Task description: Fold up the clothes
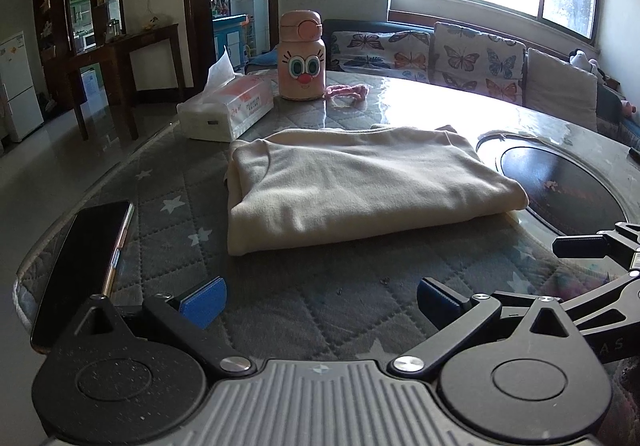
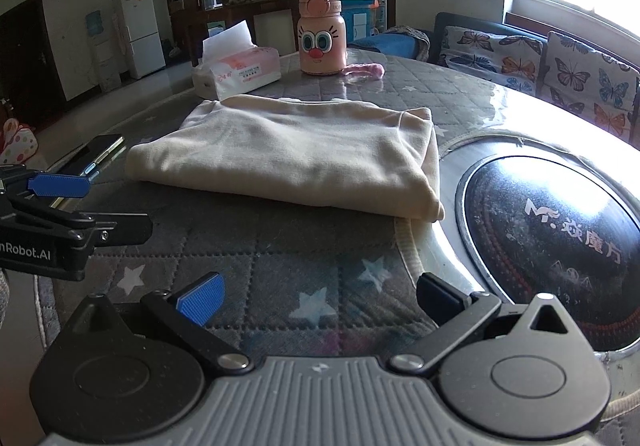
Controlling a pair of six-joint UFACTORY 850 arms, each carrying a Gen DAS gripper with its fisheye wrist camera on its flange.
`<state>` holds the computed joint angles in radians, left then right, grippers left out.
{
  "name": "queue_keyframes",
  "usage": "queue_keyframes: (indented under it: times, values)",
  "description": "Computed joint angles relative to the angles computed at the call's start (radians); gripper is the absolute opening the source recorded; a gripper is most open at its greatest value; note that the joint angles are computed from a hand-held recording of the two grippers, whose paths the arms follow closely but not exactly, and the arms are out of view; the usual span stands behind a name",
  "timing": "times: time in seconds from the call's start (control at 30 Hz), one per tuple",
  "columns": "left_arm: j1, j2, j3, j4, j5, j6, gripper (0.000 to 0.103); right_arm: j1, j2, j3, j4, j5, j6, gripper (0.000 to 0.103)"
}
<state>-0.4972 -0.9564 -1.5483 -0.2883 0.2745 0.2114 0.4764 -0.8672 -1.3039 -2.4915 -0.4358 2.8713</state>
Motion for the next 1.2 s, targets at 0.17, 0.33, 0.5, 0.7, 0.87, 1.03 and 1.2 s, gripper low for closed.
queue_keyframes:
  times: [0.17,0.33,0.5,0.7,0.87,1.03,1.2]
  values:
    - [-0.006,0.009,0.017,-0.003,0.007,-0.002,0.103,0.006,0.005,0.007,-0.002,-0.004,0.006,0.103]
    - [-0.012,0.014,0.025,-0.024,0.010,0.015,0.103,0.011,0.008,0.013,0.004,-0.004,0.004,0.103]
    - [-0.016,0.018,0.032,-0.048,0.011,0.035,0.103,0.013,0.011,0.020,-0.006,-0.005,0.024,0.103]
    - [-0.019,0.022,0.040,-0.072,0.019,0.054,0.103,0.015,0.015,0.028,-0.016,0.001,0.051,0.103]
    - [-0.021,0.023,0.044,-0.086,0.023,0.064,0.103,0.017,0.016,0.031,-0.016,-0.001,0.053,0.103]
    - [-0.023,0.023,0.045,-0.095,0.024,0.070,0.103,0.019,0.018,0.034,-0.017,-0.003,0.057,0.103]
    - [-0.025,0.021,0.045,-0.103,0.025,0.075,0.103,0.021,0.017,0.034,-0.009,-0.001,0.052,0.103]
